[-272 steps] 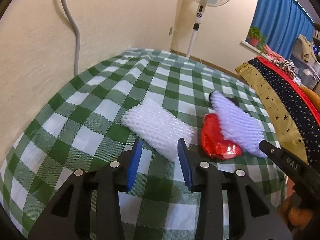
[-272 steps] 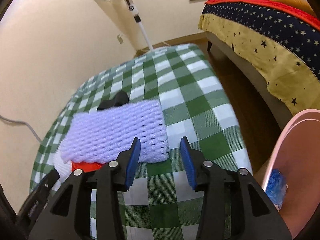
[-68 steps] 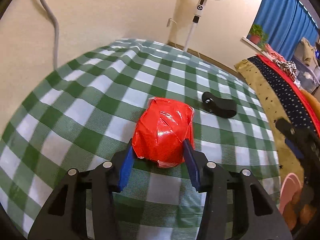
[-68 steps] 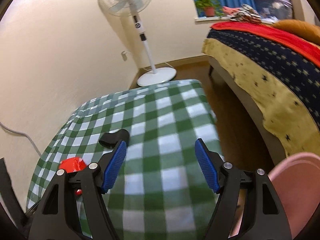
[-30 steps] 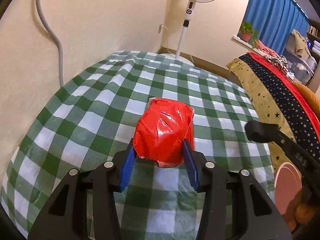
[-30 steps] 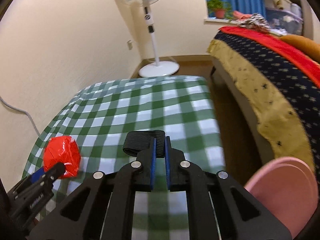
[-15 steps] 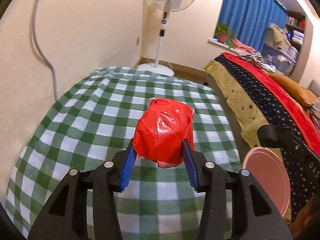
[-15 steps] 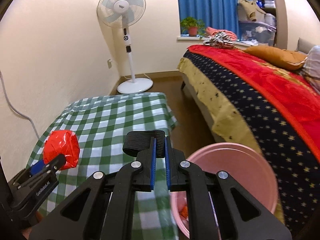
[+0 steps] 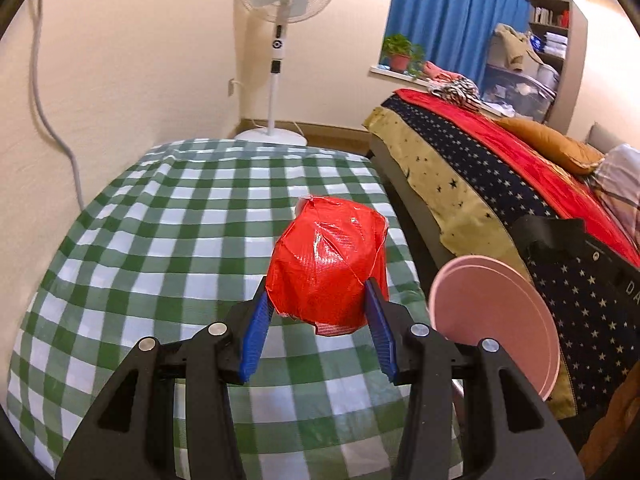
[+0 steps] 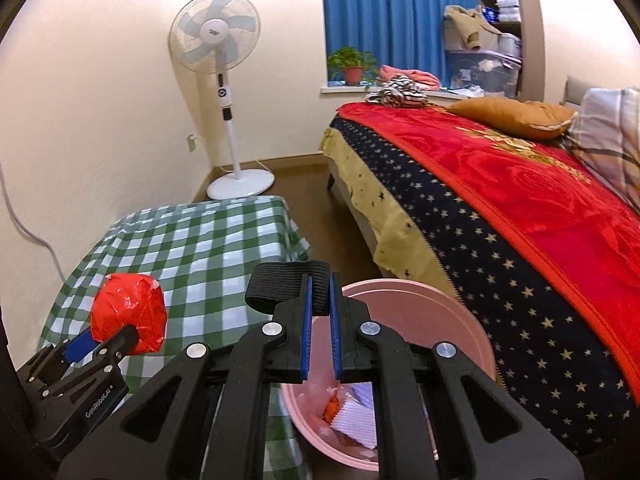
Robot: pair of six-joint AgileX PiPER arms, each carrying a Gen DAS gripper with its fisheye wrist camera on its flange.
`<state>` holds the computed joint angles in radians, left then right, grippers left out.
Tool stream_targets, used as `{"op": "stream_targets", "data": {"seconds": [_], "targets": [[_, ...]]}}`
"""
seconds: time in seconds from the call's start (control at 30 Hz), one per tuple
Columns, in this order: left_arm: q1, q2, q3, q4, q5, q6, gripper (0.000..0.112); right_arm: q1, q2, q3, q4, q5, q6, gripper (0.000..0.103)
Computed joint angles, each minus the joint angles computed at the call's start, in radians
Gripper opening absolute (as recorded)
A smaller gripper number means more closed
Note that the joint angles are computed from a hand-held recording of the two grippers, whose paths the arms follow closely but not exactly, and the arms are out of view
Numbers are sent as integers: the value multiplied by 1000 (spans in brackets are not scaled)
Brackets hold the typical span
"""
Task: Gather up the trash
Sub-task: 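Carry the red packet with the left gripper while the right carries the black object over the bin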
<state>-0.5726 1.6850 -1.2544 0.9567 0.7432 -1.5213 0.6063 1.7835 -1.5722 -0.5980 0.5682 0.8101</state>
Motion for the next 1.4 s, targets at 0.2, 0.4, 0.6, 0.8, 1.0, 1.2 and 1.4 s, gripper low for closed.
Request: {"op": "stream_targets", "data": {"seconds": [0.2, 0.4, 0.6, 0.8, 1.0, 1.2, 1.4], "targets": [[0, 42, -40, -22, -21, 32, 45, -40, -11, 26, -18, -7, 29, 8], [-7, 81, -77, -31, -40, 33, 45, -59, -5, 29, -82, 6, 90, 8], [-15, 124, -125, -45, -59, 51, 45, -81, 8, 24, -109, 16, 117, 8], [-26, 174, -185, -66, -70, 80, 45, -96, 20, 22, -131, 17, 147, 8], [-38, 213, -230, -84, -82, 107, 45, -112, 28, 25, -149, 17, 170, 8], [-44, 258, -283, -113, -91, 141, 45, -128, 32, 31, -151, 18, 181, 8], [-53, 309, -344, -148, -99, 181, 45, -149, 39, 33, -141, 17, 179, 8]]}}
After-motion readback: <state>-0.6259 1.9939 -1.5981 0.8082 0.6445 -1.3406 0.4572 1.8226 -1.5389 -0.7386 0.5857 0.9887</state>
